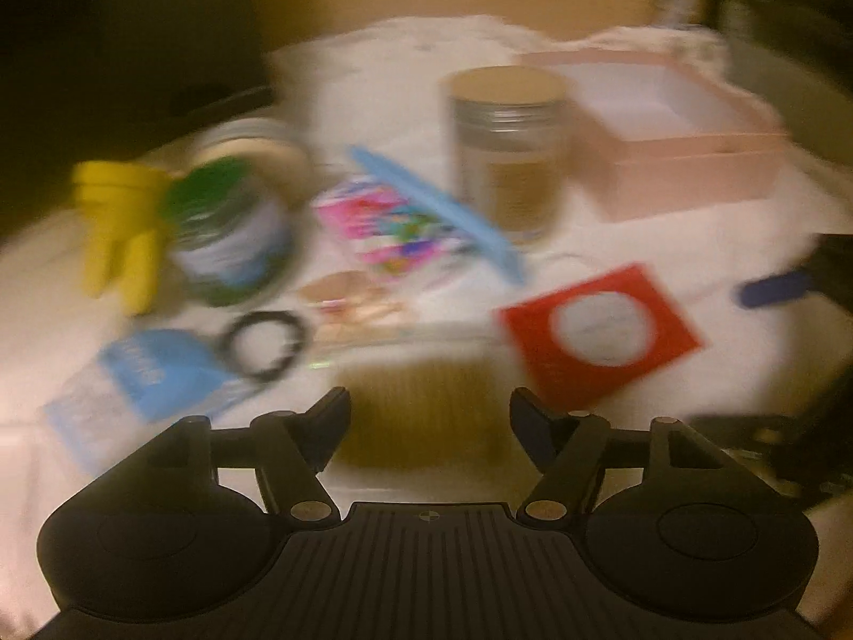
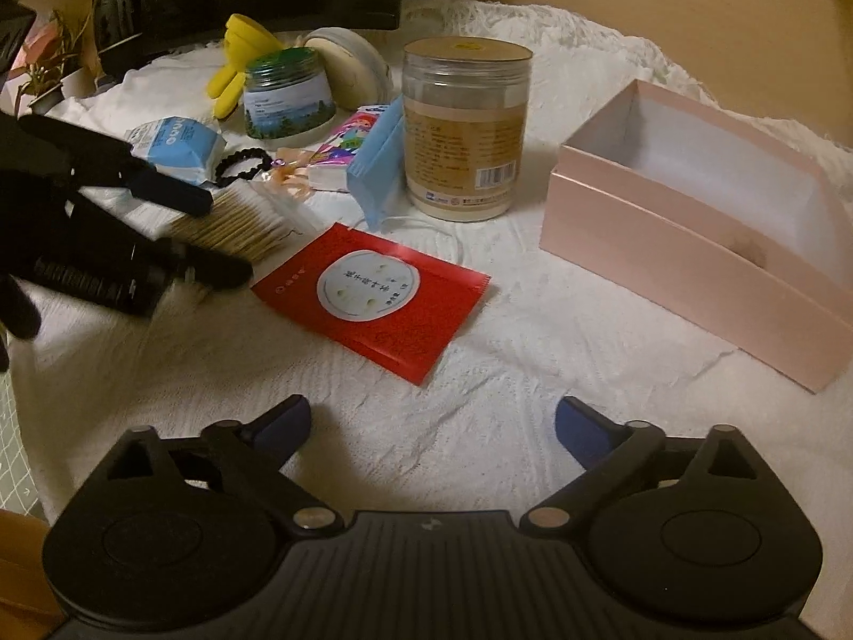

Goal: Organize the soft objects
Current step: 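Grasp the cotton swab bundle with the left tool while the right tool grasps the red packet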

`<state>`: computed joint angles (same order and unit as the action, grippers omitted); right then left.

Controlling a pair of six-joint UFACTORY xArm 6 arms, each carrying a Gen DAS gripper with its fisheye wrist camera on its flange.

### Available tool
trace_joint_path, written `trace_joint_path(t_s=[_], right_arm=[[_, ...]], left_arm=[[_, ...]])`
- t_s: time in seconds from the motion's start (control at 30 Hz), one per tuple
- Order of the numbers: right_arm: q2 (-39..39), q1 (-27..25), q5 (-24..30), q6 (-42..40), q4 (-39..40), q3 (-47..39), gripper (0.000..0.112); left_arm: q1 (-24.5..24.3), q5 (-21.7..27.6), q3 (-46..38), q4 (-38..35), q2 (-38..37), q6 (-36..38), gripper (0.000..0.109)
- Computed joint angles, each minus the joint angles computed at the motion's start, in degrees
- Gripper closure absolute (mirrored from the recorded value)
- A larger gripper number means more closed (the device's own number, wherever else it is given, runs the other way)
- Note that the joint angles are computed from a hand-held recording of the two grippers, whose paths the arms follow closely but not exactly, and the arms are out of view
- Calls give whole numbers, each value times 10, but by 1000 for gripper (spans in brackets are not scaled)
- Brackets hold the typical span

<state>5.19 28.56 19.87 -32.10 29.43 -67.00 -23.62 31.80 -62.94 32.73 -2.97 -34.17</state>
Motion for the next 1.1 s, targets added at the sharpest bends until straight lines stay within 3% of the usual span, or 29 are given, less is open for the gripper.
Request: trace_joint_path(t_s=[0.1,0.27,0.33,0.47,0.57,0.7,0.9,0.93,1.03,1.1], right_arm=[[0,2,-7,-9,10,4,9],[1,3,-8,15,-12,3,9],[6,0,10,15,-19,-9,9],[26,-10,78,-22,-45,-65,13],[33,0,46,-116,-14,-82,13],[89,2,105,-243,64,-167,13],[189,-11,213,-256,89,-300,13],[200,-17,239,-239,86,-321,15],[188,-26,266,-220,72,-321,36],[162,-32,273,-214,82,-293,62]], left_arm=[[13,19,-1,8,3,-31,32],[38,-31,10,-6,7,-40,29],[45,-29,6,-9,13,-57,28],[60,-46,12,-40,17,-78,25],[65,-69,29,-66,4,-71,30],[63,-86,68,-105,-37,-59,31],[52,-79,121,-118,-104,-72,32],[49,-72,128,-120,-114,-79,32],[42,-59,145,-121,-136,-98,32],[38,-64,154,-130,-144,-93,32]])
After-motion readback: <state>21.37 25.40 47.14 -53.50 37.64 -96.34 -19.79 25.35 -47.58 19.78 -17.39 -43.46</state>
